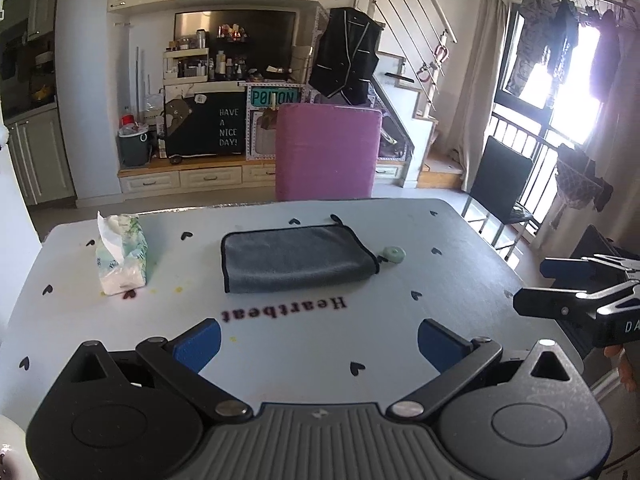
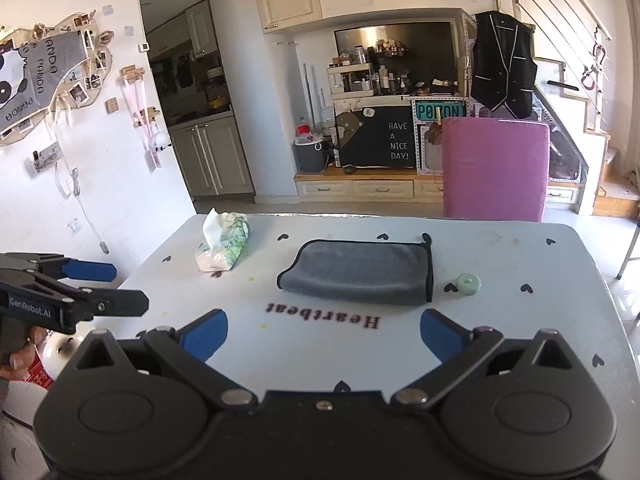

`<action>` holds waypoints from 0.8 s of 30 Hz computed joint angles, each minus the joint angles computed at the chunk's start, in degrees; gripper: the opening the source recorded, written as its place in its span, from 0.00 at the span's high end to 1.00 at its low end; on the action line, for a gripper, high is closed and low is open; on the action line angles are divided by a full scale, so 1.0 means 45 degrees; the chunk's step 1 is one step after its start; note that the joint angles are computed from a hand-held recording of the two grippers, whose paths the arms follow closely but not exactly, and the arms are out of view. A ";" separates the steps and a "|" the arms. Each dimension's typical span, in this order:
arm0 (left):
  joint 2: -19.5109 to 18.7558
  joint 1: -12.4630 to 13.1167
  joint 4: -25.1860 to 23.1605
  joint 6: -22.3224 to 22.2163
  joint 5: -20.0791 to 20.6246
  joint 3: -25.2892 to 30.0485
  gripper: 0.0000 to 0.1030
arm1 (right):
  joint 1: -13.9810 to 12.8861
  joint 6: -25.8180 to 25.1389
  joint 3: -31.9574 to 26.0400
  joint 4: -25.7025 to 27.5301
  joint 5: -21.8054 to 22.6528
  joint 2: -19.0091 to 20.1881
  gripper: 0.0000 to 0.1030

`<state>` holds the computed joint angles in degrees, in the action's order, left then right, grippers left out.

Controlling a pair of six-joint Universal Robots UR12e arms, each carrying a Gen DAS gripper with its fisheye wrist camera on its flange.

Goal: Fold towel

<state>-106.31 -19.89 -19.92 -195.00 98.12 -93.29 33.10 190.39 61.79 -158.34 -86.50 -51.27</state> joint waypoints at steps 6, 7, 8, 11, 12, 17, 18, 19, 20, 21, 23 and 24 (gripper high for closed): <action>0.0128 -0.0055 -0.0021 -0.0027 -0.0110 -0.0259 0.00 | 0.0042 -0.0079 0.0241 0.0026 0.0000 -0.0108 0.00; 0.0153 -0.0047 -0.0022 -0.0048 -0.0181 -0.0301 0.00 | 0.0047 -0.0063 0.0273 0.0017 0.0011 -0.0120 0.00; 0.0177 -0.0048 -0.0012 -0.0063 -0.0227 -0.0339 0.00 | 0.0049 -0.0041 0.0311 0.0010 0.0030 -0.0136 0.00; 0.0239 -0.0040 0.0080 -0.0077 -0.0287 -0.0432 0.00 | 0.0066 -0.0057 0.0474 -0.0040 0.0072 -0.0204 0.00; 0.0246 -0.0044 0.0099 -0.0056 -0.0277 -0.0449 0.00 | 0.0066 -0.0063 0.0522 -0.0044 0.0102 -0.0228 0.00; 0.0297 -0.0110 0.0104 0.0055 -0.0268 -0.0544 0.00 | 0.0103 -0.0114 0.0813 -0.0127 0.0095 -0.0361 0.01; 0.0311 -0.0117 0.0106 0.0088 -0.0300 -0.0569 0.00 | 0.0111 -0.0140 0.0842 -0.0127 0.0047 -0.0379 0.00; 0.0321 -0.0124 0.0105 0.0122 -0.0322 -0.0586 0.00 | 0.0132 -0.0172 0.0889 -0.0165 -0.0050 -0.0403 0.00; 0.0330 -0.0137 0.0117 0.0130 -0.0315 -0.0607 0.00 | 0.0143 -0.0189 0.0942 -0.0227 -0.0101 -0.0430 0.00; 0.0337 -0.0143 0.0141 0.0144 -0.0316 -0.0628 0.00 | 0.0139 -0.0169 0.1004 -0.0301 -0.0074 -0.0459 0.00; 0.0335 -0.0136 0.0139 0.0131 -0.0302 -0.0628 0.00 | 0.0119 -0.0090 0.1087 -0.0380 0.0001 -0.0496 0.00; 0.0333 -0.0160 0.0136 0.0118 -0.0251 -0.0624 0.00 | 0.0123 -0.0079 0.1129 -0.0413 -0.0031 -0.0515 0.00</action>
